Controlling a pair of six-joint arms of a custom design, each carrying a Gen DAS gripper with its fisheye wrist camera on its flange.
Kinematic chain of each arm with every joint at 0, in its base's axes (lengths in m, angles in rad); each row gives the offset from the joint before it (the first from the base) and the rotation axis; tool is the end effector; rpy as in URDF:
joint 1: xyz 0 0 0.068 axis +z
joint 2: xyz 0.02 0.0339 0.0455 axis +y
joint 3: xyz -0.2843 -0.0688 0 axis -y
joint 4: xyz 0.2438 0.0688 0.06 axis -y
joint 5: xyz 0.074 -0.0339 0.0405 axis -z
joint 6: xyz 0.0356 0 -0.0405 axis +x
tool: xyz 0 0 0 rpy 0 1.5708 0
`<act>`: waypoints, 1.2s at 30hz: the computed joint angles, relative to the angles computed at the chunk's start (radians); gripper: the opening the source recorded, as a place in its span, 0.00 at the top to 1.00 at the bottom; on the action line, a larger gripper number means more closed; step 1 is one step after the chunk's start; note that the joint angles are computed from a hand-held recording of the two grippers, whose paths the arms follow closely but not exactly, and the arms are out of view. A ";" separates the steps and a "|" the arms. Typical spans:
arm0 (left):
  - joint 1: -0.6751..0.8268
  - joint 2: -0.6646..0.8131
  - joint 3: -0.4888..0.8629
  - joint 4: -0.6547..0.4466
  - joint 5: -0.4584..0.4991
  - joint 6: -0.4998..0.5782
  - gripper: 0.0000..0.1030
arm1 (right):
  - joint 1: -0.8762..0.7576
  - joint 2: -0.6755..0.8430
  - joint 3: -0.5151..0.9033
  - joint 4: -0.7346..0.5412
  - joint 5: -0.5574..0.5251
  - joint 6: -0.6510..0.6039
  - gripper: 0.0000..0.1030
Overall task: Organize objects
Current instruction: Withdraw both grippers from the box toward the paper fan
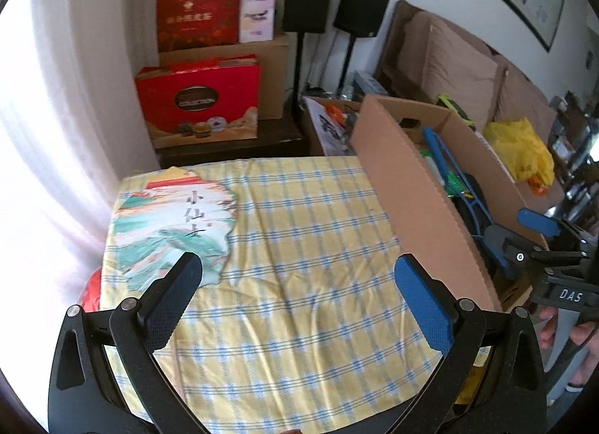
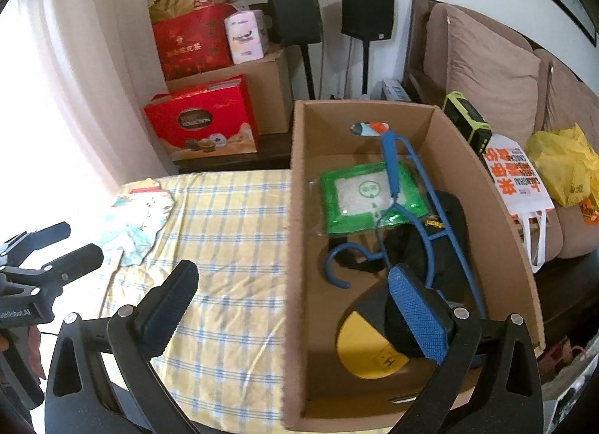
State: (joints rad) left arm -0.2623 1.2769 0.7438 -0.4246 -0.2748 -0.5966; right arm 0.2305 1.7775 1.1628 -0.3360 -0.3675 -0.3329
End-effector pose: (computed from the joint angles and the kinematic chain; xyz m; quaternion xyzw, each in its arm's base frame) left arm 0.2347 -0.0530 0.2248 -0.1979 0.9244 -0.0057 0.3262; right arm 0.3616 0.0980 0.2129 -0.3138 0.8839 0.1584 0.3085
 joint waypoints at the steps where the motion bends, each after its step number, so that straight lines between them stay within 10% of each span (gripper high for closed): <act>1: 0.009 -0.013 -0.011 0.000 0.005 0.002 0.00 | 0.008 -0.003 -0.004 0.003 0.000 0.003 0.00; 22: 0.363 -0.291 -0.231 -0.052 0.095 0.191 0.00 | 0.197 -0.033 -0.078 0.073 0.044 0.093 0.00; 36: 0.482 -0.221 -0.571 0.245 0.183 0.217 0.02 | 0.328 0.042 -0.155 0.187 0.050 0.162 0.00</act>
